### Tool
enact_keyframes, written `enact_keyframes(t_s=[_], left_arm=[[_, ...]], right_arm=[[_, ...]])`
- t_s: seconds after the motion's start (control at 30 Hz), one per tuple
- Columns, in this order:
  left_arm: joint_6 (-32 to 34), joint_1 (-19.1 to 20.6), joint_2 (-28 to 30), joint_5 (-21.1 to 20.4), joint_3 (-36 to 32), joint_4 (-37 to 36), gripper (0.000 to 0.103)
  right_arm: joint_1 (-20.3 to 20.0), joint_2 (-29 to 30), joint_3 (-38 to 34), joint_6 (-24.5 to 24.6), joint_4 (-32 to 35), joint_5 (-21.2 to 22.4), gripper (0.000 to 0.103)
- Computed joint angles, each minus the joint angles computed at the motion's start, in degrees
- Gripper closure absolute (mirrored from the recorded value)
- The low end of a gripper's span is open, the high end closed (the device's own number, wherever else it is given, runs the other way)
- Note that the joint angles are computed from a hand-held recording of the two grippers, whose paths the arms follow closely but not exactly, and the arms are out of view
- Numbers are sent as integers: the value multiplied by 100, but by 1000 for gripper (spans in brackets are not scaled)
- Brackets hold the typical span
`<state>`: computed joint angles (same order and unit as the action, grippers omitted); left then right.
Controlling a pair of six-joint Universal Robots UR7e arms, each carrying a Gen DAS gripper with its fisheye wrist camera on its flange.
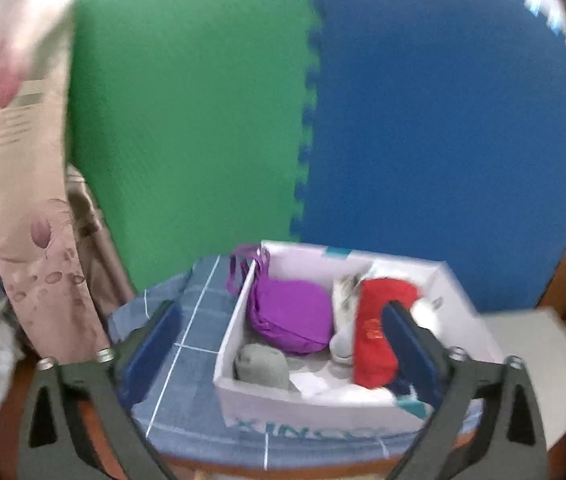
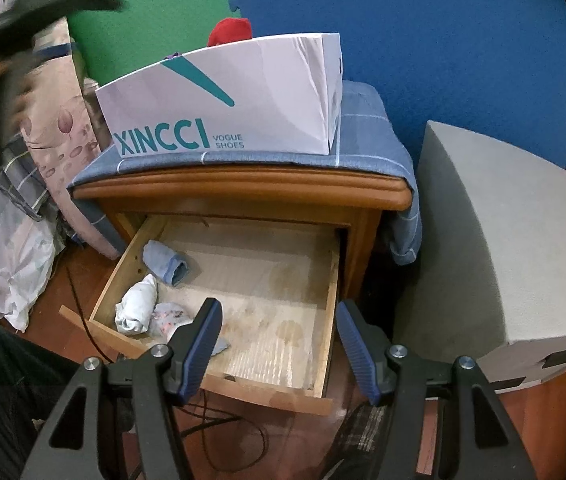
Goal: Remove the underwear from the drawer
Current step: 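Lower the right gripper into the drawer and grasp the floral-trimmed white underwear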
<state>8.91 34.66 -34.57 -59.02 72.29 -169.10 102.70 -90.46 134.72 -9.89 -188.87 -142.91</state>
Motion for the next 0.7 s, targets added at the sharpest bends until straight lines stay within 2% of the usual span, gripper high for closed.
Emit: enact_keyframes(t_s=[0.07,0.17,0.27,0.3,0.33,0.4,0.43,0.5,0.57,0.6,0.7], left_arm=[[358,18,-444,139,853,-829,0],[853,156,-1072,610,2055,-1509,0],[779,417,-1486,874,2764,-1499,0],[530,499,-1563,1042,2833,-1287,0],[85,570,-1658,1034,2769,-838,0],[-454,754,-1824,552,2699,-661,0],[-406,774,-1793,558,2727,-923,0],[-396,794,-1777,717,2703,-857,0],[-553,847,-1816,545,2691,-759,0],[-534,853,-1819,512,2693,-805,0],[-296,843,-1852,490,2778,-945,0]], right_arm=[[-35,-28,4,52,167,66,42],[-51,63,-32,40,459,170,42],[-135,185,-189,148,1081,555,42],[-186,231,-251,164,1295,720,42],[-260,316,-365,216,1629,962,42],[-425,549,-651,354,2318,1284,42],[-493,813,-876,353,2671,1291,42],[-662,1345,-1389,426,3409,1228,42],[-836,1515,-1724,472,3618,1584,41],[-920,1690,-2045,674,3923,1608,41],[-1059,2014,-2610,827,4517,1713,41]])
